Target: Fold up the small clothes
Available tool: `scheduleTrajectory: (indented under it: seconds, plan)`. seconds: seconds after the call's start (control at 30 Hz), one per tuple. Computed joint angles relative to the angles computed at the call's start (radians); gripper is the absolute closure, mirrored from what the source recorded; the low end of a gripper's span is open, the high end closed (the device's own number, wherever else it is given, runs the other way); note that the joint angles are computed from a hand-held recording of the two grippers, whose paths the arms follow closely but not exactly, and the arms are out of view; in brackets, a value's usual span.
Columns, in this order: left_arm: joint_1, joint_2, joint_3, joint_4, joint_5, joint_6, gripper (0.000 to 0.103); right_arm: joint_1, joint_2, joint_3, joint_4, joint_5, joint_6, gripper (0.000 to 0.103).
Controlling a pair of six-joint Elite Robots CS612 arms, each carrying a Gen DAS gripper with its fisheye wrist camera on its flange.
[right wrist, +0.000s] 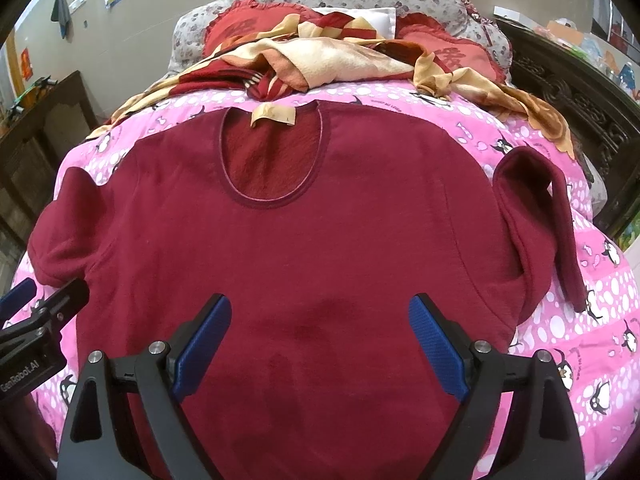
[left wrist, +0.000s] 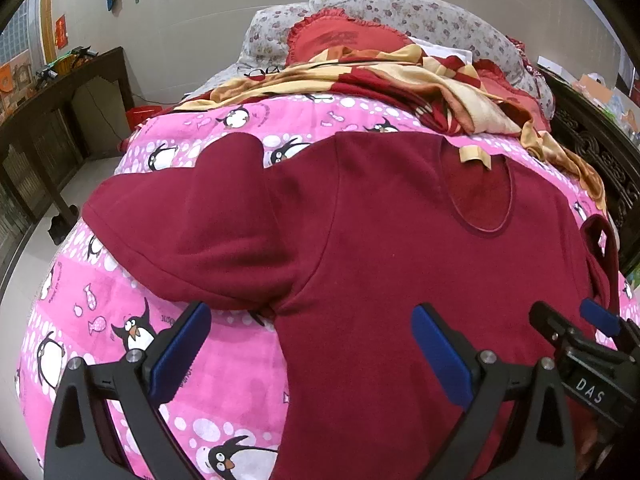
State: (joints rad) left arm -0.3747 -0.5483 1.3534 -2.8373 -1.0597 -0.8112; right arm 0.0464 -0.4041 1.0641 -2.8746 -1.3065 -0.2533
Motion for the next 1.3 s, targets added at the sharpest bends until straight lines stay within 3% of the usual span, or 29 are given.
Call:
scheduleTrajectory:
  seconds: [0.47,0.67,1.3]
  plan:
    - [0.000,0.000,0.000,0.007,-0.001,-0.008,0.001,-0.001,-0.002,0.000,0.008,0.037,0.013,0.003]
    - [0.001,0.000,0.000,0.007,-0.002,-0.007,0.001,0.002,-0.002,-0.003,0.032,-0.001,-0.012,0.003]
    - [0.011,-0.009,0.013,0.004,0.000,-0.025,0.001,0.015,0.002,-0.018,0.060,-0.019,-0.040,0.003]
